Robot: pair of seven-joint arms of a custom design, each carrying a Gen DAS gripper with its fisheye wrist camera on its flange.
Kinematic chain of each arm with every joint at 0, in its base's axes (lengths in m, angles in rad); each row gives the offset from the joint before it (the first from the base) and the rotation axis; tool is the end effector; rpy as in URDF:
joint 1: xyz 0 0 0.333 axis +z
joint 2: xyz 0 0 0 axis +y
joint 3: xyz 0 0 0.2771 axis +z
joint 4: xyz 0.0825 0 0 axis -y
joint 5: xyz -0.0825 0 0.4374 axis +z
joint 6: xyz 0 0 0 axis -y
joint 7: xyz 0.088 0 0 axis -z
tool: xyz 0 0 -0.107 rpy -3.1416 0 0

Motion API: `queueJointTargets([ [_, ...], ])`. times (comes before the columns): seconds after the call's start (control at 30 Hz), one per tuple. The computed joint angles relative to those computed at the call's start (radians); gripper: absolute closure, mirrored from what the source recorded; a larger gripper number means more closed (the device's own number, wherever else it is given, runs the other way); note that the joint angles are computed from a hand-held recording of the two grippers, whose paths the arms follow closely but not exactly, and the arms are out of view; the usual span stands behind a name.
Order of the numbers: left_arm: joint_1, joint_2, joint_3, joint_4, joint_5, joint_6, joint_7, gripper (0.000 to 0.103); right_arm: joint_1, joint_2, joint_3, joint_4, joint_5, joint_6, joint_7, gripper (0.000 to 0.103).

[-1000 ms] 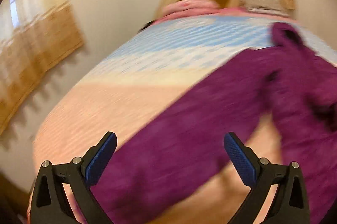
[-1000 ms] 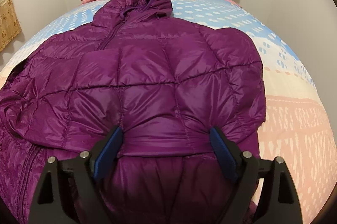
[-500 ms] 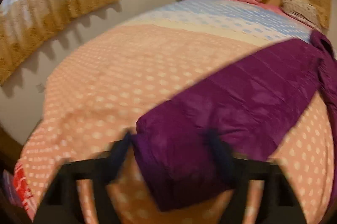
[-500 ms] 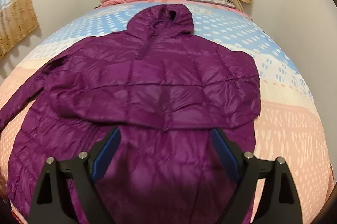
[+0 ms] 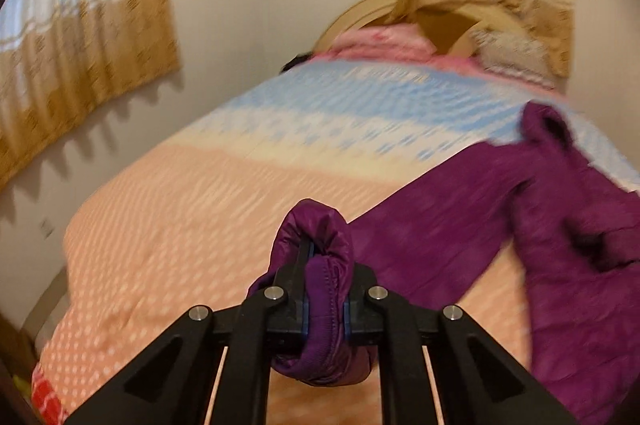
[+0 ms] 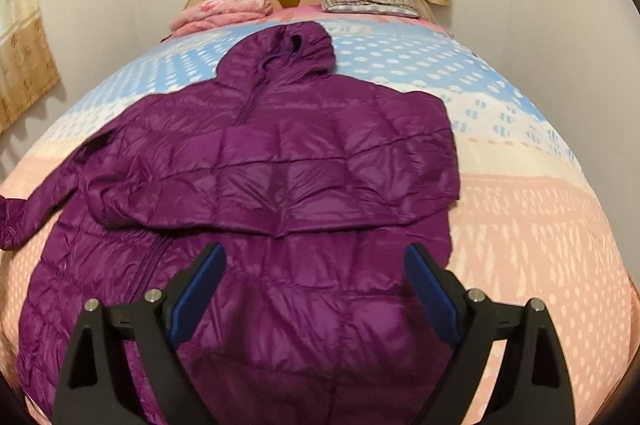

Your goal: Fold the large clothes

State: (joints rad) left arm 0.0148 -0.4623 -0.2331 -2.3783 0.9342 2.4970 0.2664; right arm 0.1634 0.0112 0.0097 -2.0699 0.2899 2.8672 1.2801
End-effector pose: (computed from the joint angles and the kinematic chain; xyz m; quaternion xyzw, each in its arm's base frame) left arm 0.5089 -0.1226 0.4969 -0.7505 0.4657 -0.2222 0.4128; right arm 0.6374 0.0953 0.4521 -0.7179 0.5770 -0.2238 0.3186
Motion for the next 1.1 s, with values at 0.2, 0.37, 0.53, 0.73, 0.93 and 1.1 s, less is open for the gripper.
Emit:
queueJointTargets([
  [0.2, -0.028, 0.211, -0.049, 0.257, 0.105, 0.048, 0.026, 0.094, -0.012, -0.023, -0.006, -0.036, 0.013, 0.015, -0.011, 0.01],
  [0.37, -0.11, 0.388, -0.038, 0.453, 0.139, 0.064, 0.09, 0.094, -0.022, -0.042, -0.009, -0.068, 0.072, 0.03, -0.061, 0.01],
  [0.53, -0.2, 0.541, -0.011, 0.632, 0.146, 0.062, 0.17, 0.094, -0.028, -0.052, -0.013, -0.088, 0.131, 0.046, -0.112, 0.01],
  [0.73, -0.302, 0.729, 0.021, 0.845, 0.08, 0.07, 0.286, 0.094, -0.041, -0.044, -0.014, -0.1, 0.125, 0.04, -0.091, 0.01],
  [0.93, -0.389, 0.897, 0.054, 1.016, -0.009, 0.093, 0.352, 0.091, -0.044, -0.038, -0.014, -0.111, 0.122, 0.023, -0.075, 0.01],
  [1.1, -0.457, 0.987, 0.109, 1.107, -0.045, 0.14, 0.362, 0.028, -0.047, -0.027, -0.016, -0.101, 0.093, -0.003, -0.054, 0.01],
])
